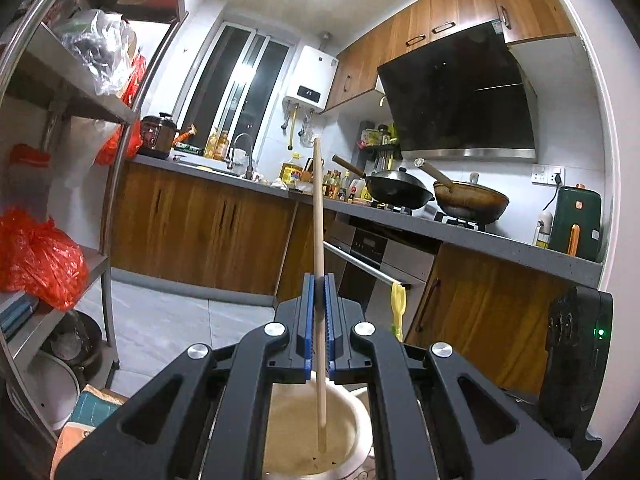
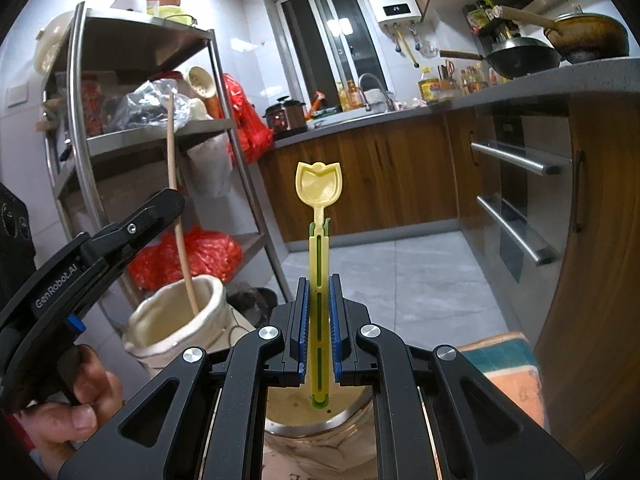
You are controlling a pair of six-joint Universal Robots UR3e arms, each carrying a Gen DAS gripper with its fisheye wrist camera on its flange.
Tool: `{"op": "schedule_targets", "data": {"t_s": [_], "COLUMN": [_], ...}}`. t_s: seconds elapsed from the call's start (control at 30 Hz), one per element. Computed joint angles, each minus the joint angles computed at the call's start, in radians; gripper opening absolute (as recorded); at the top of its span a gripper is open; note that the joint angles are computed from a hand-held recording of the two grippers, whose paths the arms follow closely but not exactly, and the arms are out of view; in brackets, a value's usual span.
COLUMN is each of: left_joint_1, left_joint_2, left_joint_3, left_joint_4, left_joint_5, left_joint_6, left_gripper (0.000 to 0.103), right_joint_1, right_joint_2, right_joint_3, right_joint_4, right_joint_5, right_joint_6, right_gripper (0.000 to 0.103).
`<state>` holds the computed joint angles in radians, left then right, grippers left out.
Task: Organize utensils
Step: 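Lift the yellow spoon with the right tool while the left tool lifts the chopstick over the ceramic holder, then drop the chopstick into the larger pot with the left tool while the right tool drops the spoon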
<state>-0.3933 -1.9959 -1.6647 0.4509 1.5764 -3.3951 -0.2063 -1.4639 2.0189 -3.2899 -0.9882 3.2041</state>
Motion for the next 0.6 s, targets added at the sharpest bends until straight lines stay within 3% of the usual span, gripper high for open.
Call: {"op": "schedule_targets", "data": {"t_s": [0.27,0.6], "left_joint_1": [0.007,-0.020], "left_joint_2": [0.000,0.051], "left_joint_3": [-0.024,-0.076], "left_joint_4": [-0.011,-0.123], "left_joint_5": [-0.002,0.095], "left_joint_6": [0.012,0.080], "left_gripper": [0.004,0.005], "right_joint_1": [0.024,0.088], "right_joint_2": [0.010,-0.025], "right_joint_3": [0.005,0.016], "right_joint_4": [0.002,0.069], "right_joint_5": [-0.029,-0.162], "right_joint_6": [-0.024,-0.089], "right_gripper": [0.011,0.011]}}
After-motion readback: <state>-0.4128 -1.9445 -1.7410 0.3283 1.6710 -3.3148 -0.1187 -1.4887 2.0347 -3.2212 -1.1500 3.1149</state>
